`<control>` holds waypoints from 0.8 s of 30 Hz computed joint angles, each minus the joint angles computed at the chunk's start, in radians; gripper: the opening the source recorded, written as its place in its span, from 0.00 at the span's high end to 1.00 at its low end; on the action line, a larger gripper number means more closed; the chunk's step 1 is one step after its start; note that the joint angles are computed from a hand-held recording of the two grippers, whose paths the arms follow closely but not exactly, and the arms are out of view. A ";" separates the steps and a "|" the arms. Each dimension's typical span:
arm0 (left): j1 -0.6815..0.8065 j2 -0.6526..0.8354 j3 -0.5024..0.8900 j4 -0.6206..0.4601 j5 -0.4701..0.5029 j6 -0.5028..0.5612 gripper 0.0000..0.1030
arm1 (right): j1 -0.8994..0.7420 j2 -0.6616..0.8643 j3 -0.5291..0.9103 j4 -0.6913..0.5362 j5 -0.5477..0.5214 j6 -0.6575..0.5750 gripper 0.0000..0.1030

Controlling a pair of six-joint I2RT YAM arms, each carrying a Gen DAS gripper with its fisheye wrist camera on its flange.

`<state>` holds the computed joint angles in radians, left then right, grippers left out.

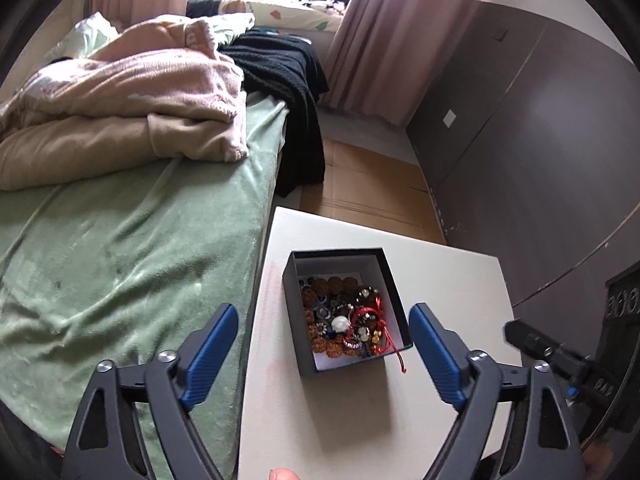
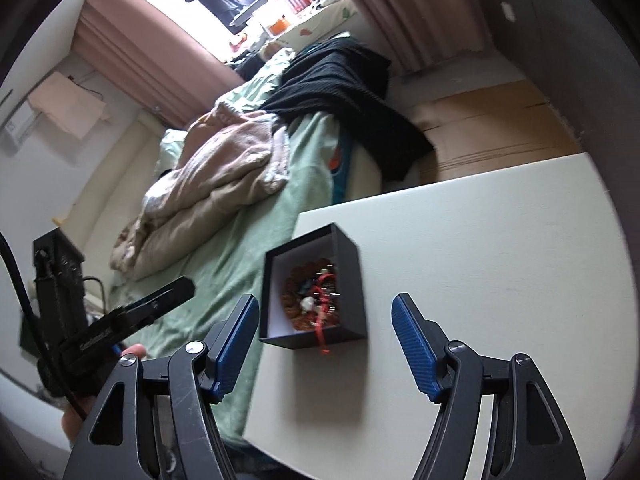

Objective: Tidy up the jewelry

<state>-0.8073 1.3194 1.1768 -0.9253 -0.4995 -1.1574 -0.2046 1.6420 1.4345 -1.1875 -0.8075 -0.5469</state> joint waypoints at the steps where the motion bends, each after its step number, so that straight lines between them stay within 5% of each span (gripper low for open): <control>1: -0.015 0.006 0.001 -0.003 -0.011 -0.010 0.14 | -0.010 -0.011 -0.004 0.002 0.005 -0.005 0.24; 4: -0.062 0.027 0.013 -0.012 -0.046 -0.046 0.13 | -0.049 -0.028 -0.002 -0.018 0.012 -0.041 0.12; 12: -0.179 0.117 0.118 -0.067 -0.158 -0.125 0.00 | -0.184 -0.034 0.001 -0.088 0.005 -0.140 0.07; 24: -0.296 0.238 0.201 -0.070 -0.274 -0.165 0.00 | -0.323 -0.113 -0.032 -0.049 0.042 -0.175 0.00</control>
